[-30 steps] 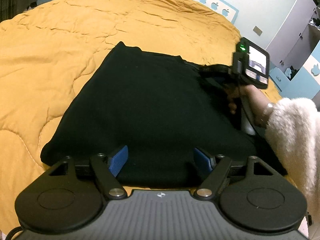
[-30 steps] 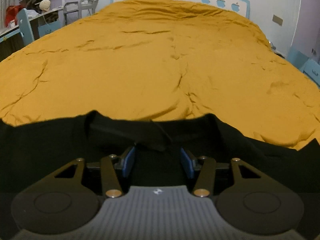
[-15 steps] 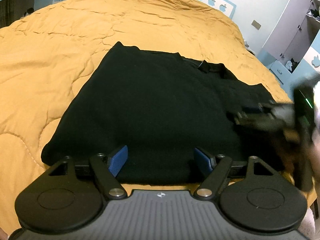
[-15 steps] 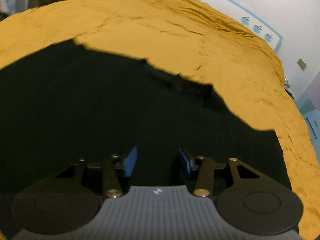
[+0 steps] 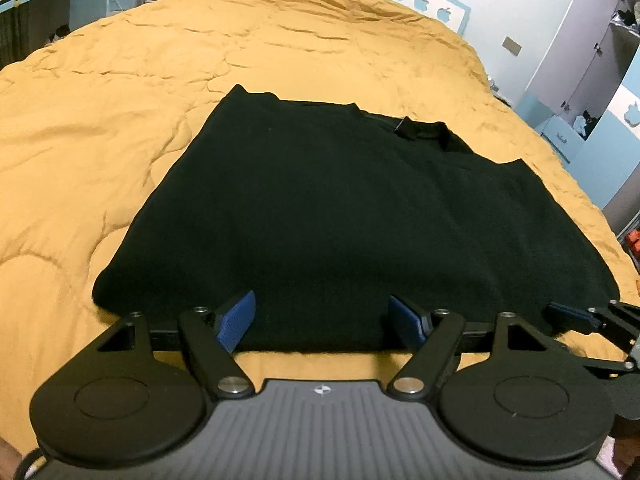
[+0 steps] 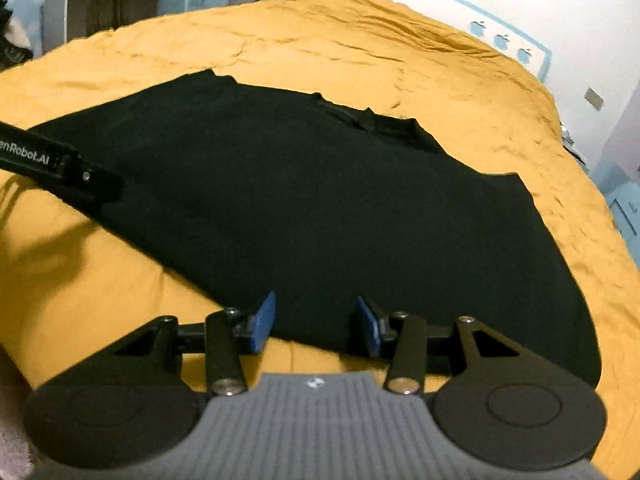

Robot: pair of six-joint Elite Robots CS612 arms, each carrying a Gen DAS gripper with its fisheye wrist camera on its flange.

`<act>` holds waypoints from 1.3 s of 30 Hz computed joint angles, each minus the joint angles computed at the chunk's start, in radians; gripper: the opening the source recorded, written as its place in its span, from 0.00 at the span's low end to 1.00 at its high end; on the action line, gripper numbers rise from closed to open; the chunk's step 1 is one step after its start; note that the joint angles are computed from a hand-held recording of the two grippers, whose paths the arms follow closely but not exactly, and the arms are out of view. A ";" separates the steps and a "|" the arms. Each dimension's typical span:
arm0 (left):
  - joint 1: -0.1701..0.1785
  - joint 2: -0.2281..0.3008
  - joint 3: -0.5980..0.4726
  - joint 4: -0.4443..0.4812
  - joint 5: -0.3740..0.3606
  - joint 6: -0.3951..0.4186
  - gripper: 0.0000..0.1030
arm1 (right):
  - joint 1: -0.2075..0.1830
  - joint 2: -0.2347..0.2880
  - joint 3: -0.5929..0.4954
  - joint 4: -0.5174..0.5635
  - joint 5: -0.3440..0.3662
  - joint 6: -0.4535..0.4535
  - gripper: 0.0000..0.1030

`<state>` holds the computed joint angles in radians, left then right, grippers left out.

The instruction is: Fold small clothes

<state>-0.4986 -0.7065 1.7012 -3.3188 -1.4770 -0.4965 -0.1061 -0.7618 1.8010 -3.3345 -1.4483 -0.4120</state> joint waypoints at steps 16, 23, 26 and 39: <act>0.028 -0.005 0.020 -0.061 -0.088 -0.074 0.80 | 0.001 0.061 0.014 -0.183 -0.009 0.069 0.42; 0.077 -0.067 0.095 -0.138 -0.074 -0.211 0.80 | -0.019 0.044 0.021 -0.211 0.019 0.282 0.64; 0.095 -0.093 0.125 -0.121 -0.012 -0.226 0.82 | -0.015 0.033 0.036 -0.278 0.141 0.198 0.67; 0.152 -0.087 0.131 -0.096 -0.061 -0.282 0.82 | 0.116 0.079 -0.060 -0.168 0.230 -0.162 0.70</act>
<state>-0.3469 -0.7937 1.8323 -3.4143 -1.5376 -0.7782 0.0104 -0.6829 1.7406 -3.5022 -1.2180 -0.5741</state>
